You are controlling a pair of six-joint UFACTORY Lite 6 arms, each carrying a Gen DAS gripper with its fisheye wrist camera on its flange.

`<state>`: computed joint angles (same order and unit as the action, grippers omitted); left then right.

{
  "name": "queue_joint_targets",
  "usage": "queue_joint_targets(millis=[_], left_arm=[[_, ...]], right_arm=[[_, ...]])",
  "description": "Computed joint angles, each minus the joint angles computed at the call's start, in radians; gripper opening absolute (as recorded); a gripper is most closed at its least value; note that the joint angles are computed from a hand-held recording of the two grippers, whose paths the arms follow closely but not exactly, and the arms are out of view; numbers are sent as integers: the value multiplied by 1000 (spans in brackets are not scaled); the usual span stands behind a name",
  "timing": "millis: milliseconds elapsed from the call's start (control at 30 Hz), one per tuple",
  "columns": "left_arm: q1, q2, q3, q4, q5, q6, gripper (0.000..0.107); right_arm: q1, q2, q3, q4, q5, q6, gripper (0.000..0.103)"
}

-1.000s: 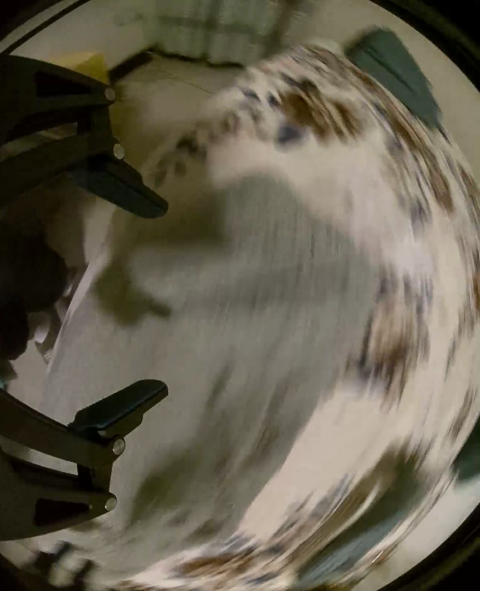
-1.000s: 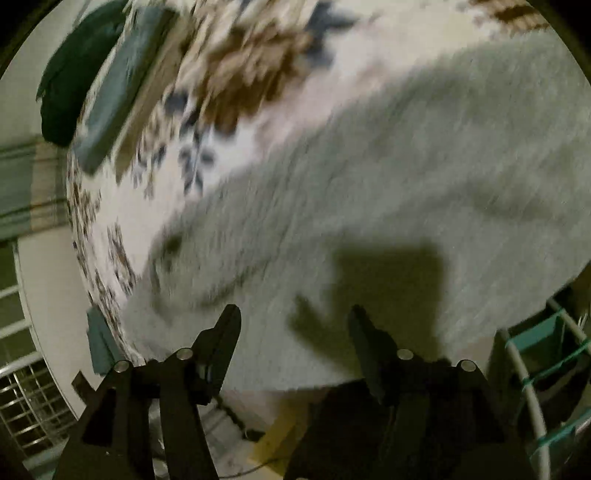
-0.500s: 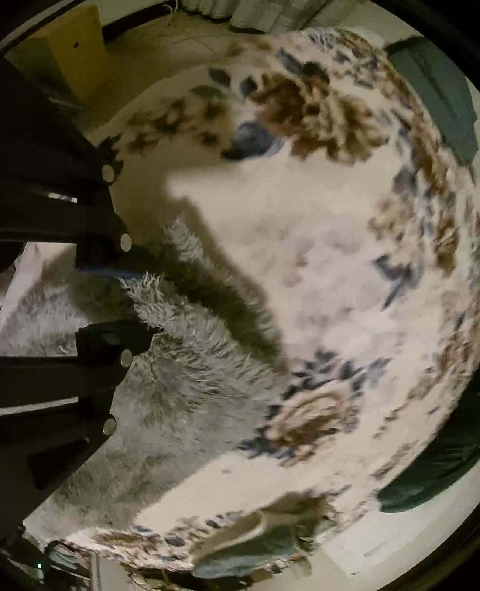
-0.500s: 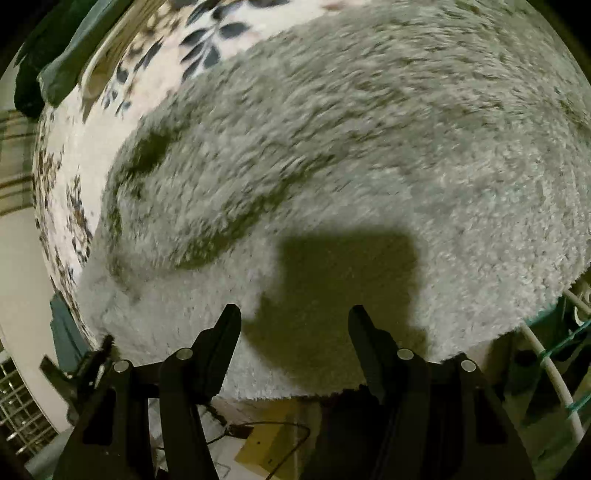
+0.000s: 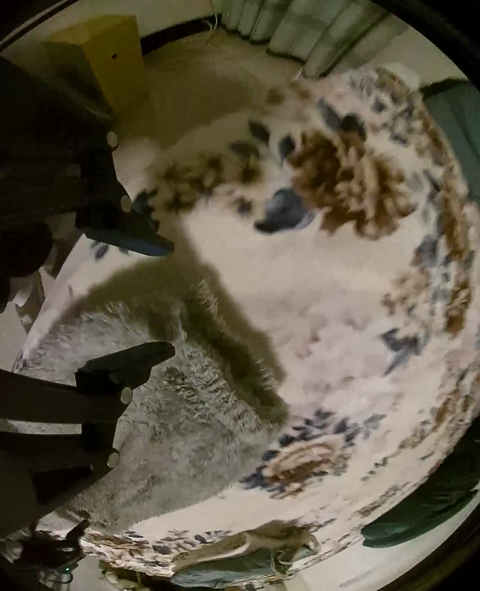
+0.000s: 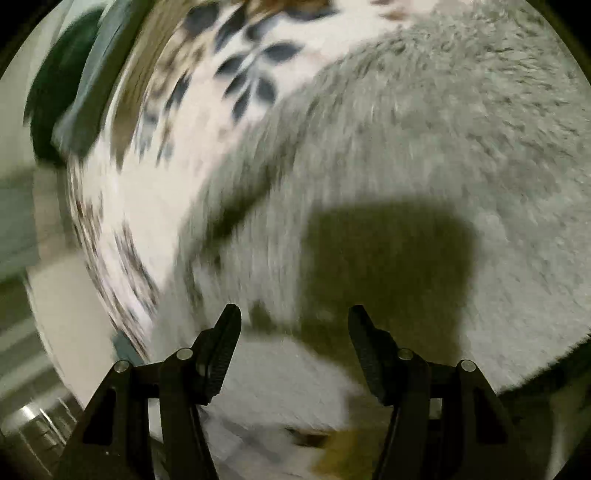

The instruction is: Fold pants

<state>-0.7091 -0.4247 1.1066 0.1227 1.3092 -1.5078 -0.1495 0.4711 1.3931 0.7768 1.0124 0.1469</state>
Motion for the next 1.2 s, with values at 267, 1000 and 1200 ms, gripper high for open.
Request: queue_joint_targets(millis=[267, 1000, 1200], left_arm=[[-149, 324, 355, 160, 80, 3, 63], [-29, 271, -40, -32, -214, 52, 43], [-55, 245, 39, 22, -121, 57, 10]], right_arm=[[-3, 77, 198, 18, -62, -9, 11], [-513, -401, -544, -233, 27, -177, 35], [-516, -547, -584, -313, 78, -132, 5]])
